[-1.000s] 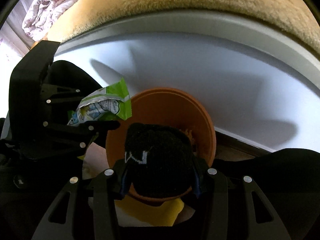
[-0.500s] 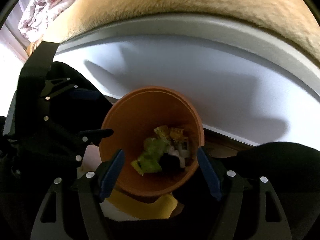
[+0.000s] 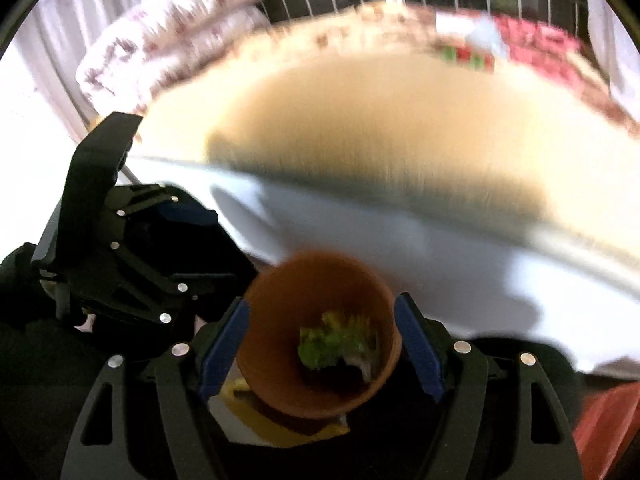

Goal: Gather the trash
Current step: 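Move both tools back toward the toy car and cup on the bed, then grasp the red-green toy car with the left gripper while the right gripper grasps the white cup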

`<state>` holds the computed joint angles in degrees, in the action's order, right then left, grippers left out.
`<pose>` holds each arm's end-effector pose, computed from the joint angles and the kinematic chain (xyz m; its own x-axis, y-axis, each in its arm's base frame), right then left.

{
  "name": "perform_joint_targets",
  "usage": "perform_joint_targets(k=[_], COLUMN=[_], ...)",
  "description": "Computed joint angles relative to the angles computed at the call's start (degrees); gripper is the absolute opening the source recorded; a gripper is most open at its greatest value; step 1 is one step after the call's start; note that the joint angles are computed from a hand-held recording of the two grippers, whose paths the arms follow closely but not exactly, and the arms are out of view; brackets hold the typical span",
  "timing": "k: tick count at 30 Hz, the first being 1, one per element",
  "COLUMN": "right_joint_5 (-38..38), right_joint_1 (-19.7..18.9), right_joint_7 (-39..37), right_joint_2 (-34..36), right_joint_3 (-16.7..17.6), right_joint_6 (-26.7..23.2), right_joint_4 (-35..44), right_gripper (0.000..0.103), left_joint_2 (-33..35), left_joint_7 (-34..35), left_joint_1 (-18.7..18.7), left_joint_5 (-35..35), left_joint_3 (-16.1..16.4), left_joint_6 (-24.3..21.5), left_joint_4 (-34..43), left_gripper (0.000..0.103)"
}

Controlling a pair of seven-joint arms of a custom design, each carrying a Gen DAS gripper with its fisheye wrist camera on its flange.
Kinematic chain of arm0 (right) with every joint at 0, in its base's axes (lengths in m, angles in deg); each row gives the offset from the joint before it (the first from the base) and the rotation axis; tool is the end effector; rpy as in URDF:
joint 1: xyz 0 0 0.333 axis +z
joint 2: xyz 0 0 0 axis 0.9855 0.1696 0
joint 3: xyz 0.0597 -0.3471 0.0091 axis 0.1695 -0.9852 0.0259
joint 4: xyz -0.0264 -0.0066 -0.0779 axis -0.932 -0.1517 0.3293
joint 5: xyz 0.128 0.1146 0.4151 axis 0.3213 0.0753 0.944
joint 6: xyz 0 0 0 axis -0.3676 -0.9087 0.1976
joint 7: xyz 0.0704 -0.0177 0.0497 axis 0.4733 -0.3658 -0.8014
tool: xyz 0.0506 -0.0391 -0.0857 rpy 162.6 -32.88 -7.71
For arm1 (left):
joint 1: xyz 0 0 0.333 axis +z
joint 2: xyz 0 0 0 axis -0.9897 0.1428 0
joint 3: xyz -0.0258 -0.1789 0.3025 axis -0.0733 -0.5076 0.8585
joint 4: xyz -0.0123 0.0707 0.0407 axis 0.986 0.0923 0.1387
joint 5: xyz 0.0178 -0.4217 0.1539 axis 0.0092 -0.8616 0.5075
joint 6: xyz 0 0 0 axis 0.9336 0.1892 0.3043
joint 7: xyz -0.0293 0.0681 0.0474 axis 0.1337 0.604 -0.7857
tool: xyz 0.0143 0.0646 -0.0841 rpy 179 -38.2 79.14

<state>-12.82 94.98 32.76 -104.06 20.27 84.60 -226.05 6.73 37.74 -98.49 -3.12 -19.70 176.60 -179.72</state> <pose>0.4986 0.1502 0.4612 0.7922 -0.5769 -0.1990 -0.5734 -0.5920 -0.5663 0.4313 -0.1678 0.4367 -0.0674 -0.9966 0.0476 -0.8867 0.0379 -0.4608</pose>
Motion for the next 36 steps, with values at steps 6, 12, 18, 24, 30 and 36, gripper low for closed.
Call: perform_joint_targets(k=[6,12,18,24,30,36], right_joint_5=[10.4,16.9,20.6,21.9,22.4,21.9], right_joint_1=[0.6,-1.4,-3.0,-4.3,-5.4,-5.7], right_joint_7=[-6.1,-6.2,-6.1,-5.8,-5.6,-4.5], right_joint_2=[-1.1,1.5,2.8,4.1,6.2,6.9], right_joint_3=[-2.7,-4.0,-4.5,-4.4,-4.2,-3.5], right_joint_6=[4.2,5.3,4.3,3.5,2.3,2.5], right_joint_4=[2.7,5.4,5.4,5.7,7.2,7.7], right_gripper=[0.078,0.078,0.078,0.078,0.078,0.078], left_joint_2=[0.5,13.7,30.3,41.8,48.5,46.9], left_joint_7=[0.4,-0.2,4.1,5.4,3.5,3.8], left_joint_1=[1.9,7.2,10.2,12.2,13.5,14.9], left_joint_5=[0.9,6.7,1.0,2.8,3.0,2.1], left_joint_3=[0.7,-1.3,-3.5,-6.1,-7.1,-8.0], left_joint_6=[-0.3,-0.3,-1.4,-7.2,-9.8,-6.5], left_joint_4=[7.3,23.5,41.9,54.9,61.2,58.4], left_gripper=[0.086,0.088,0.088,0.088,0.086,0.074])
